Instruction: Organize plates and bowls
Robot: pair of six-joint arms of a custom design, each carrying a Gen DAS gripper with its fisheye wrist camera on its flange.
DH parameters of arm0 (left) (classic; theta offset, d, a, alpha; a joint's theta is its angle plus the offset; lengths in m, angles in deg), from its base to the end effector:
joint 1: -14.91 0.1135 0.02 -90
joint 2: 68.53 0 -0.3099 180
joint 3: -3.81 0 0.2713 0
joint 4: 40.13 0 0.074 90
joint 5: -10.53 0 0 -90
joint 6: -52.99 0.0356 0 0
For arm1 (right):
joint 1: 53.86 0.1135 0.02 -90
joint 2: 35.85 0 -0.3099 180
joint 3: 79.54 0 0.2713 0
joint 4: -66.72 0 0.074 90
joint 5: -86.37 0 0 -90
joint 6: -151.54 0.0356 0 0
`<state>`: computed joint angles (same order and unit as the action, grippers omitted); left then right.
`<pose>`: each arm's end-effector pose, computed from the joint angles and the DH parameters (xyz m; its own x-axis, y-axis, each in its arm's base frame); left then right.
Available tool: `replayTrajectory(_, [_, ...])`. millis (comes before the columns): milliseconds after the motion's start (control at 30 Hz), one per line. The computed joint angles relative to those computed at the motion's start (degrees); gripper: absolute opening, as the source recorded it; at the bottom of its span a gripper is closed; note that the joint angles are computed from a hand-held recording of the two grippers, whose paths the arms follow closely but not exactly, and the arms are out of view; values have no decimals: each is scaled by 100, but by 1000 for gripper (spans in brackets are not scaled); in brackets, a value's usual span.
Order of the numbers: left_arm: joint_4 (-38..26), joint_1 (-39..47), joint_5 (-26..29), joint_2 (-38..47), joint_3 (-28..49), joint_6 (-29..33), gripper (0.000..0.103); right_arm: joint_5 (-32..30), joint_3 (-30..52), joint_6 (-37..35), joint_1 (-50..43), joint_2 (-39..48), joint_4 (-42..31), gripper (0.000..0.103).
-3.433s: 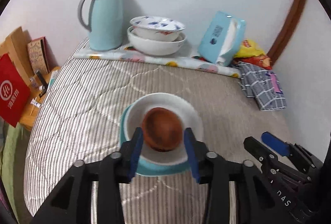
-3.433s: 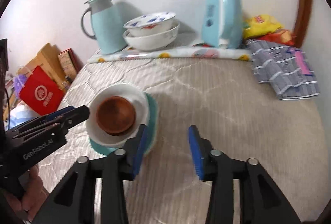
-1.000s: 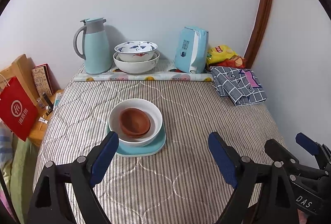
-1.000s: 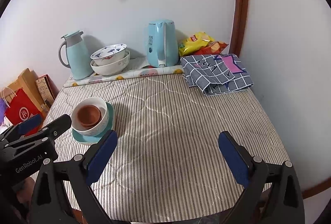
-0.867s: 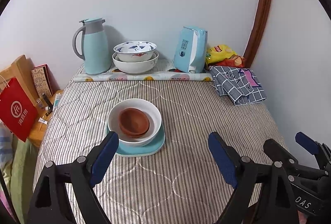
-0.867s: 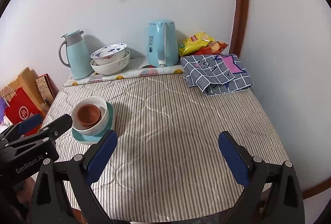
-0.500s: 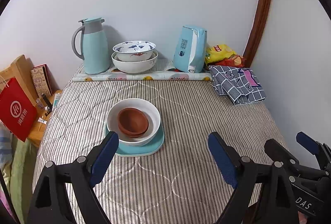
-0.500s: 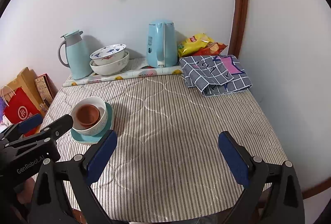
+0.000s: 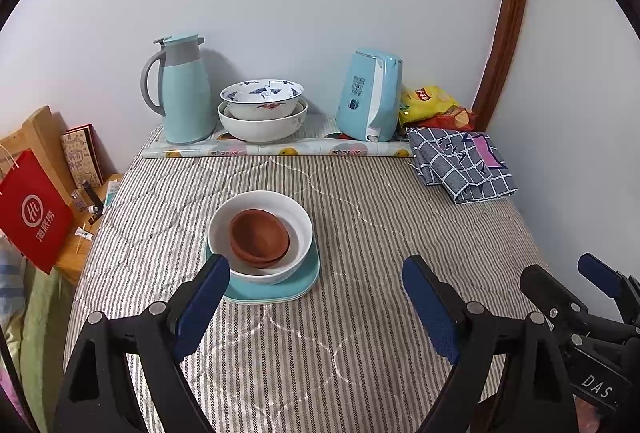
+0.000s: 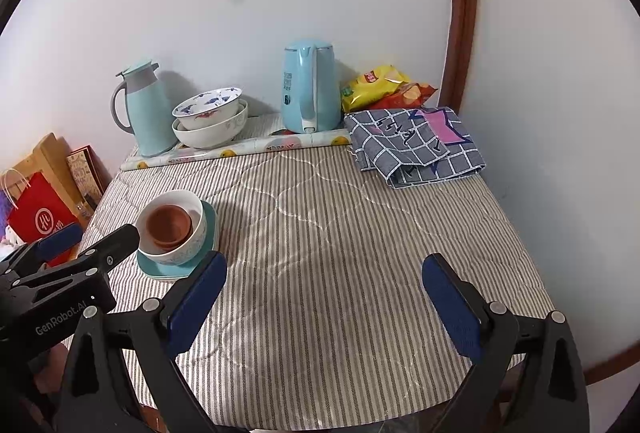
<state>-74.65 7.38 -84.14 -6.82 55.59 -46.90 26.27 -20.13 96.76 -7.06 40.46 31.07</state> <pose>0.2170 -0.0258 0.2629 -0.6965 -0.0806 -0.7130 -0.0473 0.9967 -0.0664 0.1978 0.1847 0.2525 -0.6888 -0.0031 -0.7250 -0.0333 0.9991 0.0274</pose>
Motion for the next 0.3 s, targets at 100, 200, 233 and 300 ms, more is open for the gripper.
replayTrajectory(100, [7,-6,-21,34,11,-13,88,-6,-3,-3,-15,4,28,97])
replayTrajectory(200, [44,4,-16,64,10,-18,88,-39,9,-13,-29,13,16,97])
replayTrajectory(233, [36,-2,-24,63,13,-21,88,-39,11,-19,-26,11,13,97])
replayTrajectory(300, [49,-30,-49,101,12,-45,88,-42,25,-30,-22,35,27,97])
